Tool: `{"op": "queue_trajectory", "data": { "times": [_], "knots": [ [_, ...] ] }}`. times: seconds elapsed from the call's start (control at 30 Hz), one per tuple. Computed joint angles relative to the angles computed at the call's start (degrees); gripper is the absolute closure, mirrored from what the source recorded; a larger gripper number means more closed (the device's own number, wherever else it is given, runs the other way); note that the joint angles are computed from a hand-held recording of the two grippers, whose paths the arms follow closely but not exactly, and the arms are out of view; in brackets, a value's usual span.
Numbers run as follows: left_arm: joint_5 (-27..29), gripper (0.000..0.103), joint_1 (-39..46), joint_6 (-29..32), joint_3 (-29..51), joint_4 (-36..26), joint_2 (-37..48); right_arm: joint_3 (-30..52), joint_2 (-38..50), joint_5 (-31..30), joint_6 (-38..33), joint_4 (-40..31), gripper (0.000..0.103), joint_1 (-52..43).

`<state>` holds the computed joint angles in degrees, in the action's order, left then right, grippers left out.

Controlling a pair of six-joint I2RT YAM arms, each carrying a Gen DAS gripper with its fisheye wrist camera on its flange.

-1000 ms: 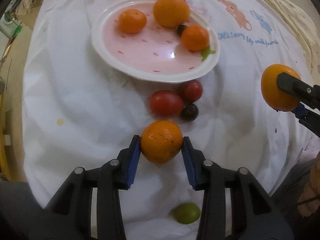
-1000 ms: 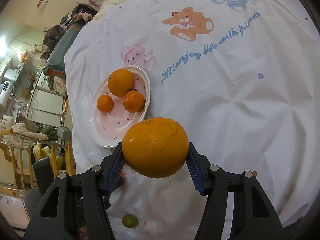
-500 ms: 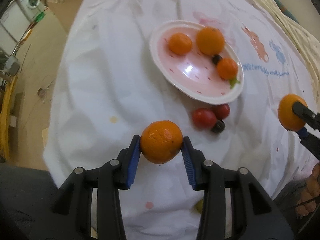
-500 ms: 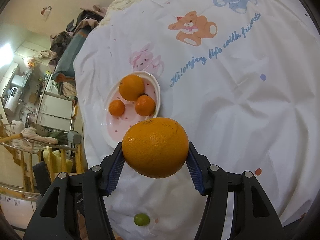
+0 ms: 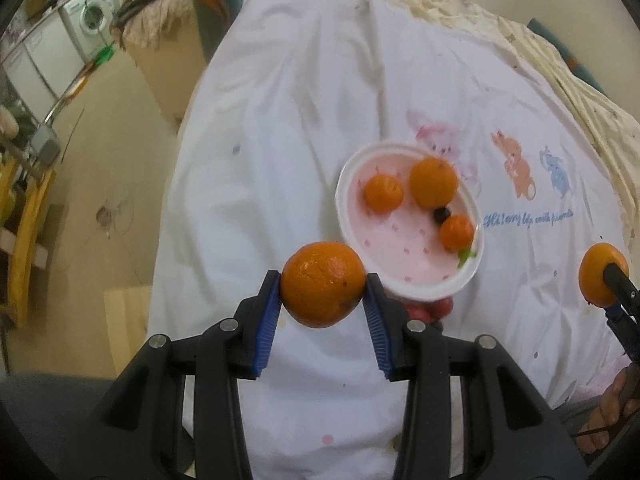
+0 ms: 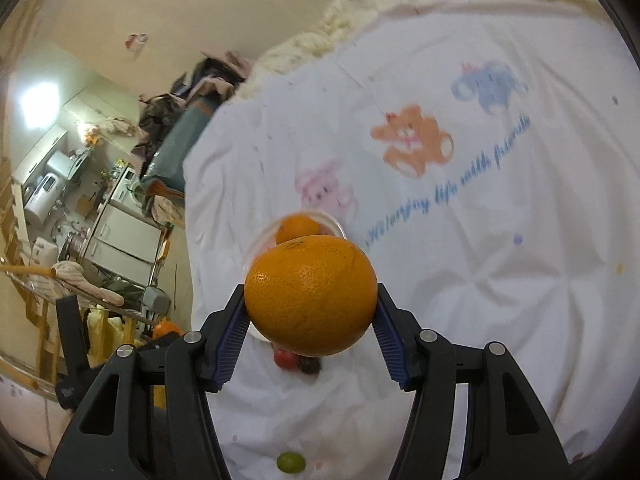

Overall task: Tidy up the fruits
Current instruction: 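Carry the large orange with the right gripper while the left carries the small orange onto the plate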

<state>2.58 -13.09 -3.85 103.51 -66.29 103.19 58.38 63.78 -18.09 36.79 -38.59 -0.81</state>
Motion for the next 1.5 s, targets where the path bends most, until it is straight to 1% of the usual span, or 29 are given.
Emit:
{"op": "queue_trajectory", "data": {
  "times": [0.07,0.27,0.47,0.9,0.97,1.07,1.17,1.27,1.5],
  "knots": [
    [-0.6,0.066,-0.4,0.6,1.5,0.2,0.4,1.2,1.2,-0.4,-1.8,0.4,0.041,-0.4],
    [-1.2,0.066,-1.7,2.7,4.9,0.6,2.6,3.8,6.1,-2.2,-3.7,3.4,0.041,-1.6],
    [-1.1,0.066,-2.4,3.0,7.4,0.8,6.0,6.6,10.7,-2.1,-6.2,4.8,0.041,-1.2],
    [-0.6,0.066,-4.3,3.7,15.9,-0.3,15.6,10.9,20.6,-2.5,-7.8,6.7,0.041,0.2],
    [-0.3,0.066,-4.5,3.8,15.8,0.0,16.4,11.7,22.5,-2.5,-8.2,7.2,0.041,0.7],
    [-0.4,0.066,-4.8,4.1,13.4,1.7,16.6,12.1,24.9,-3.1,-8.2,8.4,0.041,1.7],
    [-0.9,0.066,-5.2,4.5,12.9,1.8,17.8,13.2,27.5,-3.5,-8.7,8.7,0.041,2.8],
    [-1.3,0.066,-5.0,3.8,11.8,2.6,17.9,14.2,29.6,-4.2,-8.9,9.2,0.041,3.5],
    [1.2,0.066,-5.1,4.3,9.6,4.4,17.6,17.5,35.1,-7.4,-9.3,9.1,0.041,5.7]
  ]
}}
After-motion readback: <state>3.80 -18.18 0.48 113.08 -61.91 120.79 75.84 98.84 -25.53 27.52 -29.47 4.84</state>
